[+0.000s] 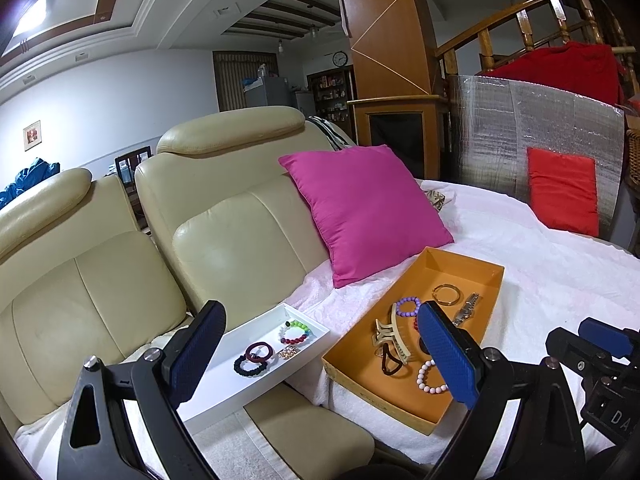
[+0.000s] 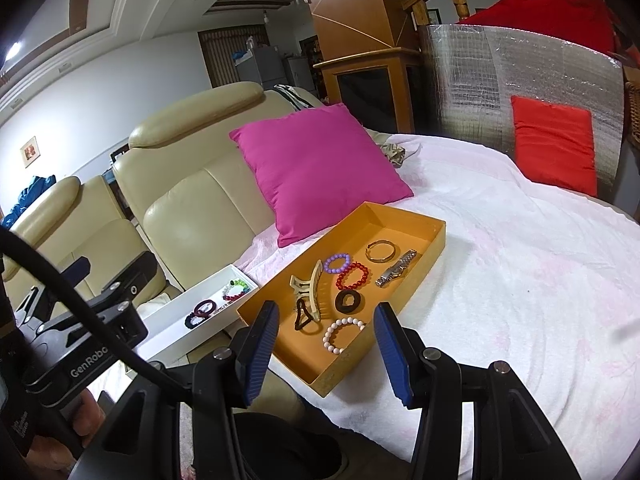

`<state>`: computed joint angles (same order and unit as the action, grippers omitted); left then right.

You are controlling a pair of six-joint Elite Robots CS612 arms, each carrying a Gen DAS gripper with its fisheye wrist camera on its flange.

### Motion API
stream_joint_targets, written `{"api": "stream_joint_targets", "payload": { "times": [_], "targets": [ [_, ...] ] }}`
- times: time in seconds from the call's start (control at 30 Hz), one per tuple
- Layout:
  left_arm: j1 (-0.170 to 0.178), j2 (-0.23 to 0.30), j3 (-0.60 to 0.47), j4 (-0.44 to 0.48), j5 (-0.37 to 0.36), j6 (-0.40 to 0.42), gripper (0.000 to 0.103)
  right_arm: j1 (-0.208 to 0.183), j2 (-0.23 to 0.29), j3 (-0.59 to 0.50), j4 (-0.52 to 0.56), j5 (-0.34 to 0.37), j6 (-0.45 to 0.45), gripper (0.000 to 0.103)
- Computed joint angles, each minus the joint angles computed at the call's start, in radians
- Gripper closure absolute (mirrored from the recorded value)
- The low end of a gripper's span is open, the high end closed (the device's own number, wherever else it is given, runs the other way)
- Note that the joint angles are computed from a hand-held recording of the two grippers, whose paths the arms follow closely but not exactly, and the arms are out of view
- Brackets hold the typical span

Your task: Organize jewelry

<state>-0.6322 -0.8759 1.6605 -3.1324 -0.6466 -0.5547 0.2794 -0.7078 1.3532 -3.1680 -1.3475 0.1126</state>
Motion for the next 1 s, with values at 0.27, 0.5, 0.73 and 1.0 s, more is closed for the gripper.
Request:
{"api": "stream_joint_targets", "payload": {
  "times": [0.27, 0.5, 0.73, 1.0],
  "targets": [
    [0.003, -0.001, 0.004, -0.012, -0.004, 0.001, 0.006, 0.006, 0.001, -0.009, 0.007, -0.012, -0.006, 0.050],
    [0.009, -0.001, 0.005, -0.011, -0.010, -0.010, 0.006, 0.013, 0.006, -0.022, 0.018, -0.028, -0.016, 0.050],
    [0.017, 0.000, 0.003, -0.015, -0.019, -0.015, 0.006, 0.019, 0.013, -0.040, 0.033, -0.036, -0.027, 0.050],
    [0.029, 0.006, -0.003, -0.024, -0.042, -0.019, 0.006, 0.027, 0.023, -0.065, 0.059, -0.061, -0.042, 0.049]
  ]
}}
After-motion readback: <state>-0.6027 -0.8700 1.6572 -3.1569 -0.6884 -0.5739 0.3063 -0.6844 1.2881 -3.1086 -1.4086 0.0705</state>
